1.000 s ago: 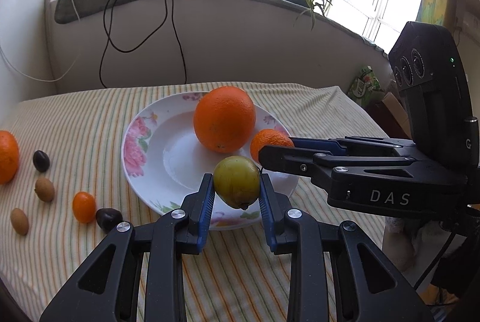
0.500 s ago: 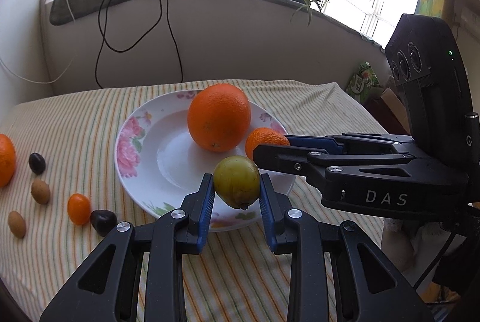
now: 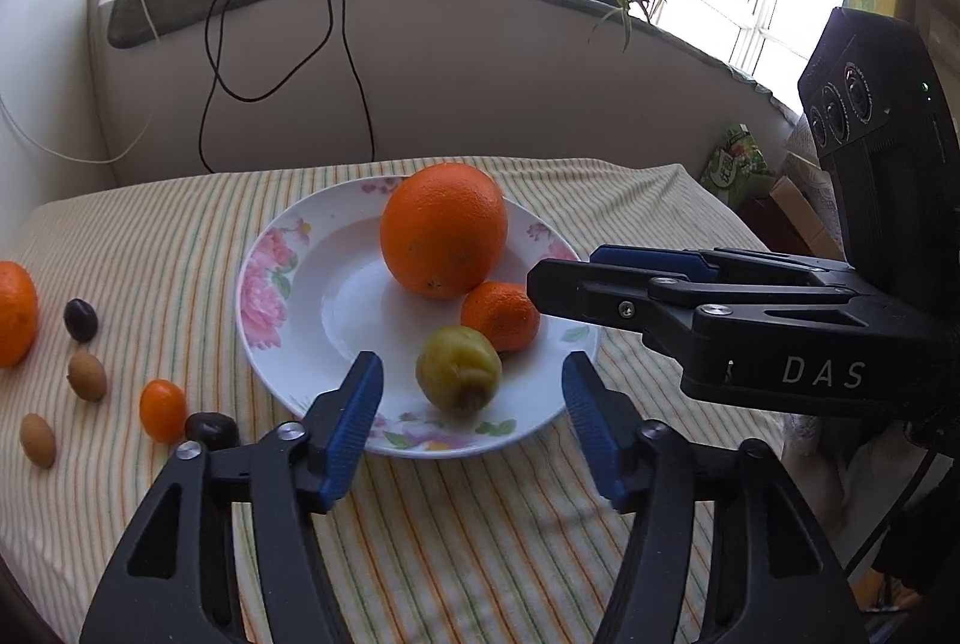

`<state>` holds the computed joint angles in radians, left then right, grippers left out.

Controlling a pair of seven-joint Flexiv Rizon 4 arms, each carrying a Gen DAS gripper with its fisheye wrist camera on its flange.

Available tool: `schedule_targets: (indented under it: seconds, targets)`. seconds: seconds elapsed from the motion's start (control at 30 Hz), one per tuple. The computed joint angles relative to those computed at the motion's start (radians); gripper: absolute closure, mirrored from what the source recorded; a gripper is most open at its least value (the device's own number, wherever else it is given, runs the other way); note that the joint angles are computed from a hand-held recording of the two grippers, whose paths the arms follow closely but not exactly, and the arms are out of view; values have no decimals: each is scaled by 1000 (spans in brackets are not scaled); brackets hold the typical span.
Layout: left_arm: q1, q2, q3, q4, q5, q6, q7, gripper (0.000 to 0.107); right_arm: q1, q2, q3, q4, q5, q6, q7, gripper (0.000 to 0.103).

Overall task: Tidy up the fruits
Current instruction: 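Release the tangerine and green fruit onto the plate with both tools, then withdraw both tools from the plate toward the remaining fruits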

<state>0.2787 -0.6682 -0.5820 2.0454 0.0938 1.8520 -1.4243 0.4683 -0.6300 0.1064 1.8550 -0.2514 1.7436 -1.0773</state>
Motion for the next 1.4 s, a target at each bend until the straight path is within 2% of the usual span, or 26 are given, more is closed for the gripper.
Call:
schedule_targets:
  seconds: [0.4, 0.63, 0.67, 0.73, 0.9, 1.1, 1.2, 1.4]
  targets:
    - [22, 11, -3, 21, 23, 29, -29, 43, 18, 14, -16, 13, 11, 2, 9, 48]
    - [43, 22, -13, 40, 47, 45, -49, 43, 55, 29, -50, 23, 16, 5, 15, 47]
    - [47, 25, -14, 44, 52, 48, -53, 43, 62, 33, -56, 26, 18, 6, 16, 46]
    - [56, 32, -15, 54, 61, 56, -60, 43, 80, 40, -73, 33, 23, 13, 19, 37]
    - [75, 47, -15, 74, 82, 71, -83, 43, 131, 57, -119, 51, 37, 31, 17, 36]
    - [87, 72, 3, 100, 101, 96, -122, 43, 190, 69, -167, 64, 58, 51, 9, 24]
    - [95, 85, 15, 113, 112, 108, -146, 43, 210, 74, -180, 68, 67, 59, -3, 22]
    - [118, 108, 42, 140, 132, 125, -193, 42, 203, 73, -153, 51, 62, 52, -24, 22]
